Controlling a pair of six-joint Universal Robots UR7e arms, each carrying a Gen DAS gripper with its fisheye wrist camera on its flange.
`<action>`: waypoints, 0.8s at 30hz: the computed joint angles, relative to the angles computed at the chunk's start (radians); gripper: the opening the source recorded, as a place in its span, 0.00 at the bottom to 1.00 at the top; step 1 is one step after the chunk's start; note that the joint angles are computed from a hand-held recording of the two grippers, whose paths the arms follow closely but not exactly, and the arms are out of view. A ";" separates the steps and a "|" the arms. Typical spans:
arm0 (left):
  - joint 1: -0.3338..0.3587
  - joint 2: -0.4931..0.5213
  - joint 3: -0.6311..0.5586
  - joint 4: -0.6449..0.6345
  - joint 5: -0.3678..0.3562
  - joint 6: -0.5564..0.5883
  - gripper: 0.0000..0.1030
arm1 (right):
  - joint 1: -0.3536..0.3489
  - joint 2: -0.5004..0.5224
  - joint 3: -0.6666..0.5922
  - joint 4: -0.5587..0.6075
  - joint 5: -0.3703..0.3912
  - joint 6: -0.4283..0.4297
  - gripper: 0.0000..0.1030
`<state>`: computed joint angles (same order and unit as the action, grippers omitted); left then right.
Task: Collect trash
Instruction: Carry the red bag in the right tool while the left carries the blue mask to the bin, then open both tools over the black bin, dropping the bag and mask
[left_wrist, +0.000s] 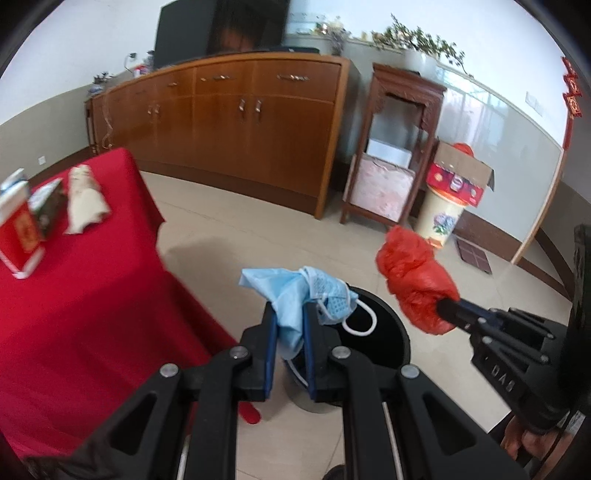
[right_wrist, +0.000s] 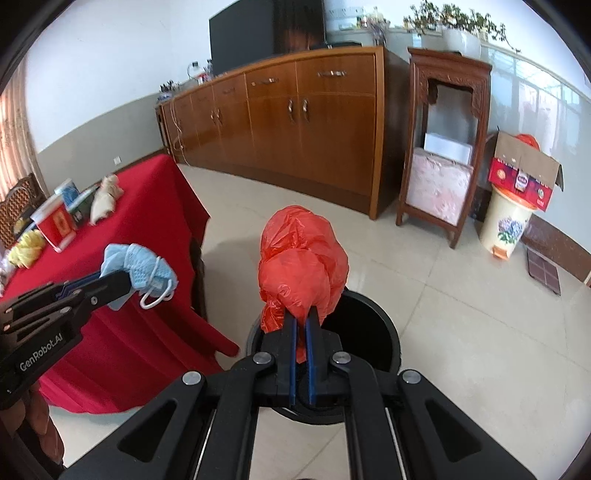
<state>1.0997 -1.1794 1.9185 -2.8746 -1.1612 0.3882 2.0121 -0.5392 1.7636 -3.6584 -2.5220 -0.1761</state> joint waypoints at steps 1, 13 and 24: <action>-0.001 0.014 -0.006 0.006 0.001 -0.004 0.14 | -0.008 -0.004 0.008 0.005 0.004 0.003 0.04; 0.029 0.160 -0.084 0.146 0.020 -0.057 0.15 | -0.160 -0.067 0.061 0.195 0.134 0.013 0.05; 0.027 0.205 -0.075 0.080 0.126 -0.094 0.87 | -0.252 -0.057 0.034 0.375 0.103 0.076 0.92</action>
<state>1.1265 -0.9748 1.8436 -2.7941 -1.0355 0.2940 1.7597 -0.5964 1.7975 -3.2837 -2.4186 -0.0997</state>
